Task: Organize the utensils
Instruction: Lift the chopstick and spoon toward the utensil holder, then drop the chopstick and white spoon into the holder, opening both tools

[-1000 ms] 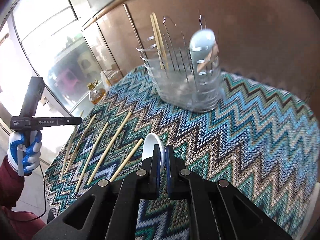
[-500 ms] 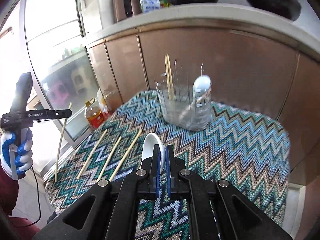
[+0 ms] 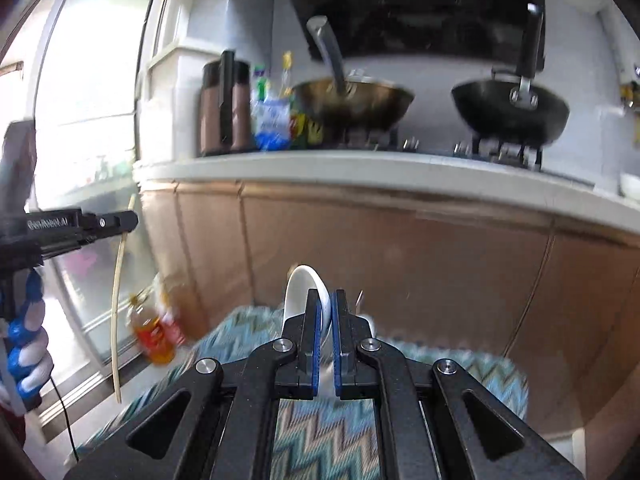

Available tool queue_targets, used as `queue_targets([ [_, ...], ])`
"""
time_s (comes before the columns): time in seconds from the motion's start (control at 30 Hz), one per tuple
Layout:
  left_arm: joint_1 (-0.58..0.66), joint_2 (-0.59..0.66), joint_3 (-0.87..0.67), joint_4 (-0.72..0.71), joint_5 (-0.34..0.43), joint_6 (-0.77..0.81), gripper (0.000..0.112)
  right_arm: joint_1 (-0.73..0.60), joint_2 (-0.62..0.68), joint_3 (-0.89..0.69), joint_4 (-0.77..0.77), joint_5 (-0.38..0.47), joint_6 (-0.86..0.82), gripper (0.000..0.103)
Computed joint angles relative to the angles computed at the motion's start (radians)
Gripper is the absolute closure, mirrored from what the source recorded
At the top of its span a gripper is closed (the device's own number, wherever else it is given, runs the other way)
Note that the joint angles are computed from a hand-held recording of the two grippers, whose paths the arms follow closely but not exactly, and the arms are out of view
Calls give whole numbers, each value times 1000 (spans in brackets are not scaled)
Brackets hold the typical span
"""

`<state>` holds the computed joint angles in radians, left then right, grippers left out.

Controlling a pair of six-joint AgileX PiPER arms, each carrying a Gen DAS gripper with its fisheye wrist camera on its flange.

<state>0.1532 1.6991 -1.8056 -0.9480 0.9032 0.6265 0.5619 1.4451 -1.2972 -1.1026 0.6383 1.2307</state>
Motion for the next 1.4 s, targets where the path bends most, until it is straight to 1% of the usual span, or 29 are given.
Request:
queue_targets([
  [0.07, -60, 51, -74, 14, -76, -60, 108, -35, 50, -41, -51, -23, 27, 98],
  [0.2, -155, 170, -212, 66, -191, -172, 108, -87, 163, -109, -182, -57, 104, 98],
  [0.3, -213, 272, -320, 138, -246, -258, 108, -126, 237, -152, -210, -95, 113, 98],
  [0.43, -274, 384, -419, 236, -284, -343, 108, -166, 297, -156, -266, -130, 170, 98],
  [0.5, -300, 414, -427, 280, -325, -367, 108, -186, 324, -156, -288, -152, 200, 98],
  [0.67, -348, 435, -342, 301, -478, -319, 108, -207, 383, -162, -390, -163, 293, 98],
  [0.7, -354, 443, -337, 313, -491, -319, 108, -212, 389, -160, -391, -171, 297, 98],
  [0.87, -360, 461, -295, 278, -521, -259, 106, -219, 406, -134, -410, -194, 331, 96],
  [0.9, -358, 454, -278, 265, -526, -245, 106, -218, 402, -122, -424, -198, 348, 94],
  [0.93, -358, 447, -265, 257, -531, -234, 106, -216, 396, -113, -434, -200, 359, 90],
  [0.97, -355, 434, -247, 241, -533, -211, 104, -213, 393, -110, -443, -194, 366, 89],
  [1.07, -343, 390, -201, 201, -533, -154, 99, -203, 366, -95, -446, -177, 371, 89],
  [1.13, -330, 350, -161, 165, -535, -109, 95, -190, 338, -85, -433, -152, 359, 89],
  [1.27, -296, 253, -88, 119, -523, -48, 92, -156, 276, -68, -402, -103, 325, 88],
  [1.3, -288, 228, -73, 128, -517, -52, 90, -142, 258, -63, -394, -86, 312, 88],
  [1.37, -266, 171, -38, 131, -502, -49, 81, -114, 225, -56, -377, -53, 290, 88],
  [1.4, -255, 142, -18, 126, -497, -42, 81, -95, 204, -53, -368, -31, 280, 88],
])
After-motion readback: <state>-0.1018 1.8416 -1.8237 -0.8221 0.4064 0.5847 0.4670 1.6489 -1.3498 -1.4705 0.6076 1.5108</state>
